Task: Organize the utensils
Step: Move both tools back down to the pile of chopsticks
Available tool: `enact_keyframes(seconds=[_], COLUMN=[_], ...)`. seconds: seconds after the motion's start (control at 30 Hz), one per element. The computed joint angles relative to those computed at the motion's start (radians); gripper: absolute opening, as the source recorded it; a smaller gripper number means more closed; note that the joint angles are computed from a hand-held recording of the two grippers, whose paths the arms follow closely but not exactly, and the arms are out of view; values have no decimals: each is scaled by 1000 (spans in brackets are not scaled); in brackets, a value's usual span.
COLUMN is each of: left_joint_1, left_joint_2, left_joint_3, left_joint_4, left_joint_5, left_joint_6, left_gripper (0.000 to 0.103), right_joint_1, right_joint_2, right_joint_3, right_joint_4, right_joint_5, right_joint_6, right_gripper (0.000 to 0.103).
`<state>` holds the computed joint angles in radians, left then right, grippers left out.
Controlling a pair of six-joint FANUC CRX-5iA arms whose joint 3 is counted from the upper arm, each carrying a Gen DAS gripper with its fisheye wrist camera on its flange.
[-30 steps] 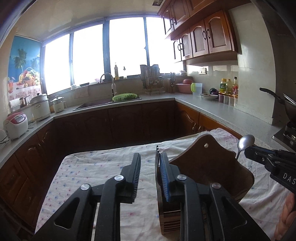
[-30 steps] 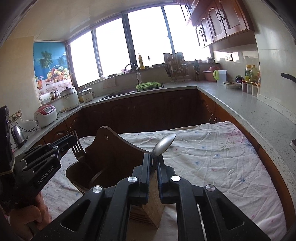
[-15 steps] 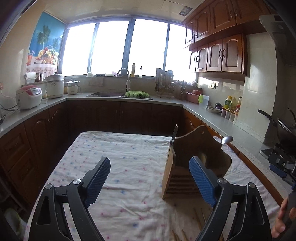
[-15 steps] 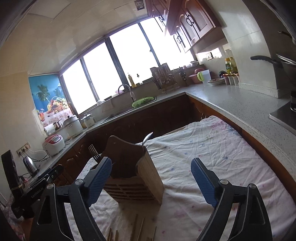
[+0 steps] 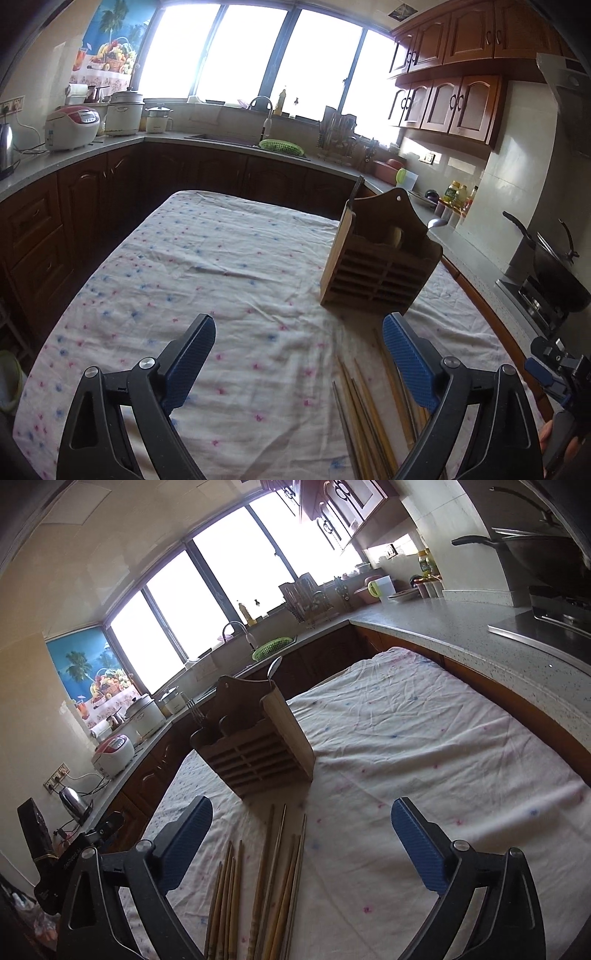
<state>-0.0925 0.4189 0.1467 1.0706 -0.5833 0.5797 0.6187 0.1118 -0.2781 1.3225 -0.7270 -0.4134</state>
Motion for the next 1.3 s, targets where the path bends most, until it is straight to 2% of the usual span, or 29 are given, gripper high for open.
enact_keyframes(seconds=[0.2, 0.5, 0.8, 0.87, 1.0, 1.07, 1.2, 1.3], left_joint_1=[13, 21, 6, 1, -11, -17, -26, -36], left_joint_2=[-28, 5, 43, 57, 94, 125, 182, 232], left_joint_3=[-16, 98, 182, 206, 270, 326, 423, 509], left_joint_4=[-85, -297, -400, -417, -467, -502, -538, -580], left_joint_5=[-33, -130, -198, -220, -265, -312, -393, -452], left_joint_6=[50, 201, 260, 270, 296, 326, 362, 388], left_gripper=[93, 93, 91, 88, 80, 73, 66, 56], right_joint_1=[34, 59, 62, 59, 52, 48, 39, 37], right_joint_2=[-5, 21, 47, 51, 65, 75, 101, 129], right_joint_3=[-29, -7, 35, 40, 66, 83, 121, 164], right_joint_4=[2, -54, -138, -152, -212, -247, -297, -343], right_joint_5=[-34, -67, -69, -65, -52, -47, -45, -77], right_joint_6=[-8, 76, 157, 168, 218, 249, 304, 353], right_gripper=[99, 98, 96, 93, 79, 70, 58, 48])
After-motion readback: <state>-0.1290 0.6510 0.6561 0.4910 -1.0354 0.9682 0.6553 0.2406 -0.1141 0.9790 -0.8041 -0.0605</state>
